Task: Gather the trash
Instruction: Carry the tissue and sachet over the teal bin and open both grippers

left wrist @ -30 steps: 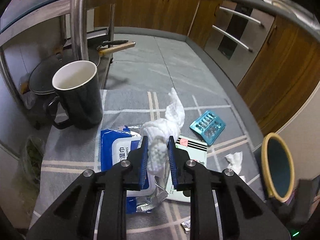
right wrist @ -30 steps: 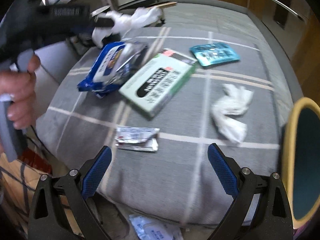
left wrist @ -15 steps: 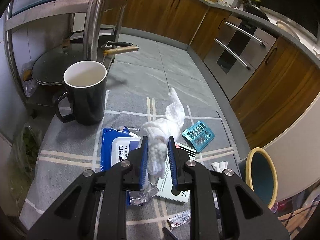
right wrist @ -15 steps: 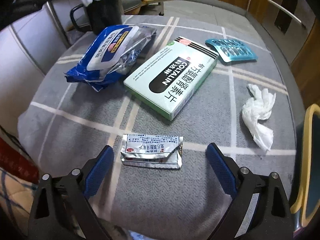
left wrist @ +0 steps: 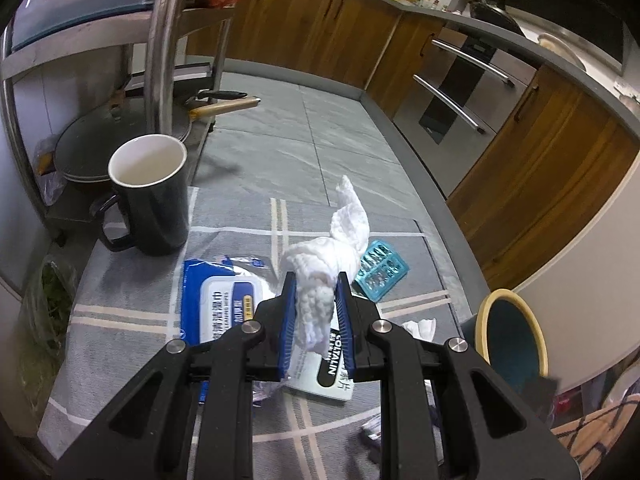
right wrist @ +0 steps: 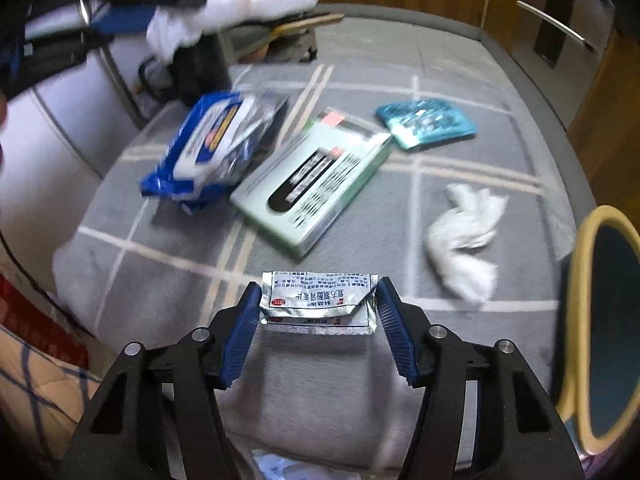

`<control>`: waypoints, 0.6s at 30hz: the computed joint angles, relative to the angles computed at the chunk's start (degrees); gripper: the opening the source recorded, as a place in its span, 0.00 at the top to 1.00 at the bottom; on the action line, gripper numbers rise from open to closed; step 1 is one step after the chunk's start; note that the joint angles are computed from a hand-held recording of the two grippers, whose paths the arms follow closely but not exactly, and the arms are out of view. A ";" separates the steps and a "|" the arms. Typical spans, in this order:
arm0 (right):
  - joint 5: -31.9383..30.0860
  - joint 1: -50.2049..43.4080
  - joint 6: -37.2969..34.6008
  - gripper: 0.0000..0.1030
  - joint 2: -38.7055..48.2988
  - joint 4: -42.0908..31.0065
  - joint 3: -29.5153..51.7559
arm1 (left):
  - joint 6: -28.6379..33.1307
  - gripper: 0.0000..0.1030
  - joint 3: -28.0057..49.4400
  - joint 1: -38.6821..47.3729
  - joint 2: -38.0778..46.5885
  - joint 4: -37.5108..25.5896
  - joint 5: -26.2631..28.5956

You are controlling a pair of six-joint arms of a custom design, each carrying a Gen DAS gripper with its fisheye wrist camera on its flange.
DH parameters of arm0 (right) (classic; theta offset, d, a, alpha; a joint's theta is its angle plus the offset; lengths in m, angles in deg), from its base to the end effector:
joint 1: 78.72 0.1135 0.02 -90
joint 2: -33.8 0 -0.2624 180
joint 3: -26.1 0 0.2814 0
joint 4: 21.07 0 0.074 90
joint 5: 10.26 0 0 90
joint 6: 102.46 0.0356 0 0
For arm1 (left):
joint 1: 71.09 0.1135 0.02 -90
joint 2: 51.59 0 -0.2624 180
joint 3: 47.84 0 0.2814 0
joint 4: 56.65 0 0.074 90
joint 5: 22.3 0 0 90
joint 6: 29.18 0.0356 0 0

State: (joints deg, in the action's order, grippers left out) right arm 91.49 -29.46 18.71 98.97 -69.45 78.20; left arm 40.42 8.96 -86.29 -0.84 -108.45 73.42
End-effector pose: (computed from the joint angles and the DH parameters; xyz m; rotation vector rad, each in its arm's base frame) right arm 0.1595 0.1740 0.1924 -0.3445 2.6011 0.2248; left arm 0.2019 -0.0585 0.2680 -0.0603 2.4032 -0.4130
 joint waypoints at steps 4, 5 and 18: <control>-0.36 -3.57 -1.74 0.41 -7.60 -4.51 -0.55 | -1.24 0.82 0.67 -3.26 0.68 0.11 -1.36; -0.47 -4.37 -2.16 0.41 -8.65 -5.35 -0.34 | -1.52 0.82 0.82 -3.99 0.89 0.17 -1.63; -5.26 -25.02 -12.96 0.41 -31.90 -21.28 -1.88 | -6.46 0.82 4.50 -19.45 6.54 1.89 -7.11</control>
